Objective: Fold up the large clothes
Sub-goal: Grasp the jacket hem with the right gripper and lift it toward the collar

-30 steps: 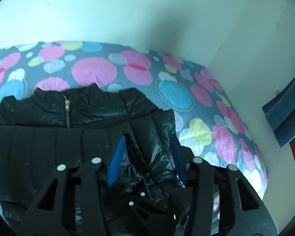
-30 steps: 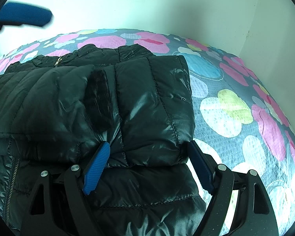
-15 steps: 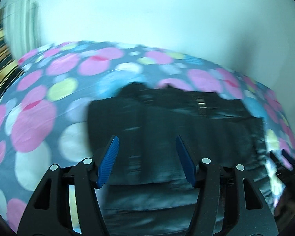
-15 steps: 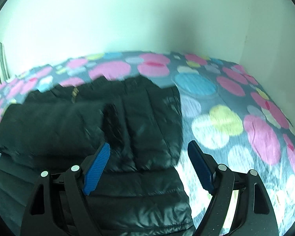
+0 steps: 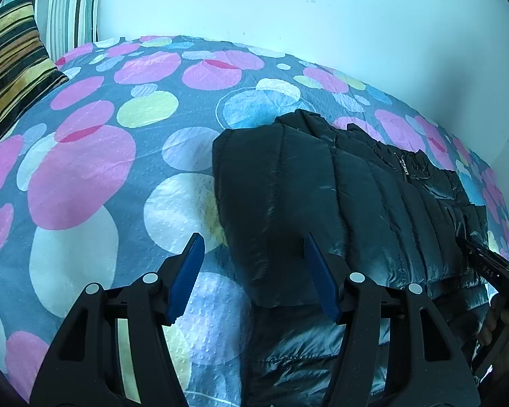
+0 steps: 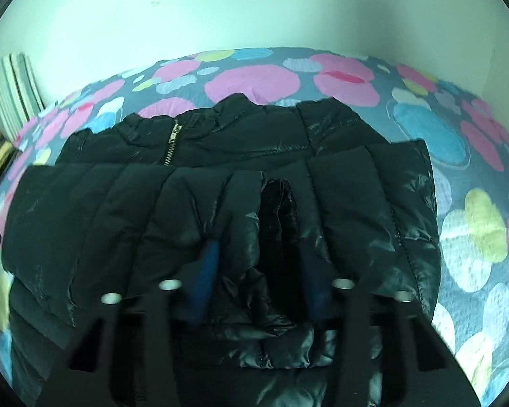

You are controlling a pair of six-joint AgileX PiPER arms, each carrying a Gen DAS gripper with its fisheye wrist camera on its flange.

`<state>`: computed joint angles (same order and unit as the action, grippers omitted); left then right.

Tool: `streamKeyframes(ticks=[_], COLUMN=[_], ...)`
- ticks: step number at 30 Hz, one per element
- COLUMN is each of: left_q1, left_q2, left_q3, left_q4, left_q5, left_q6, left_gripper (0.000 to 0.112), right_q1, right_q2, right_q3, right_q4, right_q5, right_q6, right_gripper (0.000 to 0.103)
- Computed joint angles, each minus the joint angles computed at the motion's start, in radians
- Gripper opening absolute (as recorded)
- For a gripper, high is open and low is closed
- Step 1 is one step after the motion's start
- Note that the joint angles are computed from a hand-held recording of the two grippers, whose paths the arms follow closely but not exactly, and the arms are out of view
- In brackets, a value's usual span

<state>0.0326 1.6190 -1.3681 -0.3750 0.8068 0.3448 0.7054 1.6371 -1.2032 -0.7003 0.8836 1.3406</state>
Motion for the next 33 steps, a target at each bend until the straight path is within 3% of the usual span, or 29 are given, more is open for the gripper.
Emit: streamKeyframes(ticks=[3, 9, 11, 15, 21, 24, 29, 33], left_q1=[-0.003, -0.056, -0.088, -0.181, -0.211, -0.196, -0.177, -0.141], left_q2=[-0.003, 0.024, 0.046, 0.133, 0.202, 0.22, 0.143, 0.037], left_q3=[-0.008, -0.043, -0.057, -0.124, -0.115, -0.118, -0.08, -0.043], left_q4=[-0.03, -0.002, 0.033, 0.244, 0.316, 0.267, 0.262, 0.222], left_q5=[0.001, -0.021, -0.029, -0.012, -0.042, -0.039, -0.042, -0.048], left_q6=[0.012, -0.022, -0.048, -0.211, -0.256, -0.231, -0.207, -0.168], left_gripper=[0.061, 0.064, 0.064, 0.065, 0.067, 0.067, 0.066, 0.066], right_q1=[0.002, 0.011, -0.024, -0.069, -0.104, -0.116, -0.147, -0.119], right_q2=[-0.059, -0.139, -0.15, -0.133, -0.09, -0.098, -0.156, -0.206], right_q3=[0.017, 0.075, 0.112, 0.157, 0.192, 0.215, 0.241, 0.212], right_q4=[-0.011, -0.102, -0.08, -0.054, -0.042, -0.047, -0.02, -0.02], right_q5=[0.003, 0.145, 0.128, 0.067, -0.012, -0.051, -0.107, -0.042], right_q6=[0.004, 0.057, 0.052, 0.028, 0.034, 0.057, 0.05, 0.044], right_gripper=[0.012, 0.012, 0.012, 0.012, 0.016, 0.017, 0.018, 0.023])
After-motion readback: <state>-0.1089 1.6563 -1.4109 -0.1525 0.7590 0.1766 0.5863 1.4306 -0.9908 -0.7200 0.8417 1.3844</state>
